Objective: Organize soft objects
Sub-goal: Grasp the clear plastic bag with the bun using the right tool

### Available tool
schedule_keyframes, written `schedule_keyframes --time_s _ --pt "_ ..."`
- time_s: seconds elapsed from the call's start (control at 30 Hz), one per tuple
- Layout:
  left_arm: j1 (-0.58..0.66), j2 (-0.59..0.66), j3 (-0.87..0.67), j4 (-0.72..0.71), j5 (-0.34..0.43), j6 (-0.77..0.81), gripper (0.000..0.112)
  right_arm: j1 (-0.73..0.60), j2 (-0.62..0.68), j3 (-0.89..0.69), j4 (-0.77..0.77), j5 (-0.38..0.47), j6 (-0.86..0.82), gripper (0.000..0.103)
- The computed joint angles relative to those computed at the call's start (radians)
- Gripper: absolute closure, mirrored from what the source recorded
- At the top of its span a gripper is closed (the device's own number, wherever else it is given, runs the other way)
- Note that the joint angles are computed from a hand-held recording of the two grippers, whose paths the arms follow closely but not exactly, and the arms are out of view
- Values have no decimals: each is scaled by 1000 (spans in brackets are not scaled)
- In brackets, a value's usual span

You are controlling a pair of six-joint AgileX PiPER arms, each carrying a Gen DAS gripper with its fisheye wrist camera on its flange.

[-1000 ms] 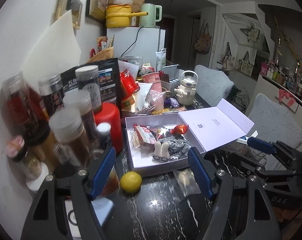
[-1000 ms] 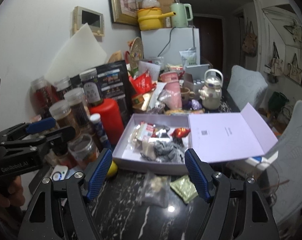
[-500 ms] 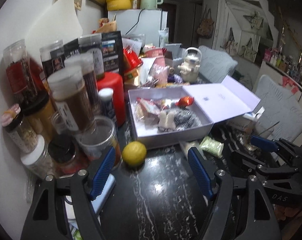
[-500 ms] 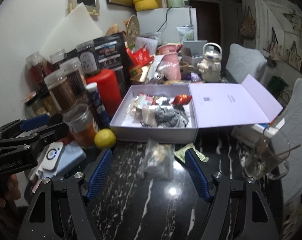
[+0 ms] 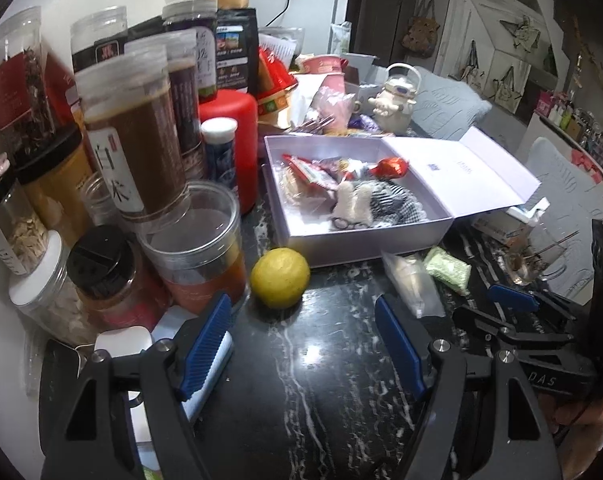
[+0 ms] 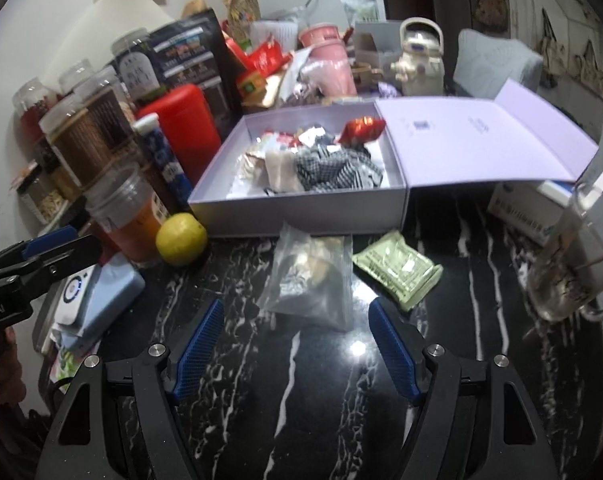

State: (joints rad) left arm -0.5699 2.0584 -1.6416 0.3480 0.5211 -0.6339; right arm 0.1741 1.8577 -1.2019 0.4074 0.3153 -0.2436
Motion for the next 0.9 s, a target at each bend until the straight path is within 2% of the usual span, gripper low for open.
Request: schedule_keyframes --time_s 0.07,0.23,0.3,0.43,0.6,0.7,0.8,0.87,0.9 --pt "2 16 -6 10 1 -1 38 -1 34 -27 3 6 -6 28" --pt "22 53 -32 -104 -8 100 38 -5 133 -127 -17 50 11 28" --pt "25 73 -60 -129 12 129 38 -11 174 -175 2 74 -7 28" --pt "34 115 -117 -192 41 193 38 -5 282 -321 -117 152 95 28" --pt "33 157 -193 -225 78 233 38 -24 360 -427 -89 232 97 28" --pt "30 175 -226 -223 90 239 38 -30 372 -442 -68 243 83 28" --pt "29 196 -263 -237 111 254 38 -29 361 -425 -63 227 66 40" --pt "20 214 -293 -205 138 235 38 -32 348 -396 -3 193 -8 54" --pt "17 220 -304 -193 148 224 38 -35 333 -376 18 183 -30 58"
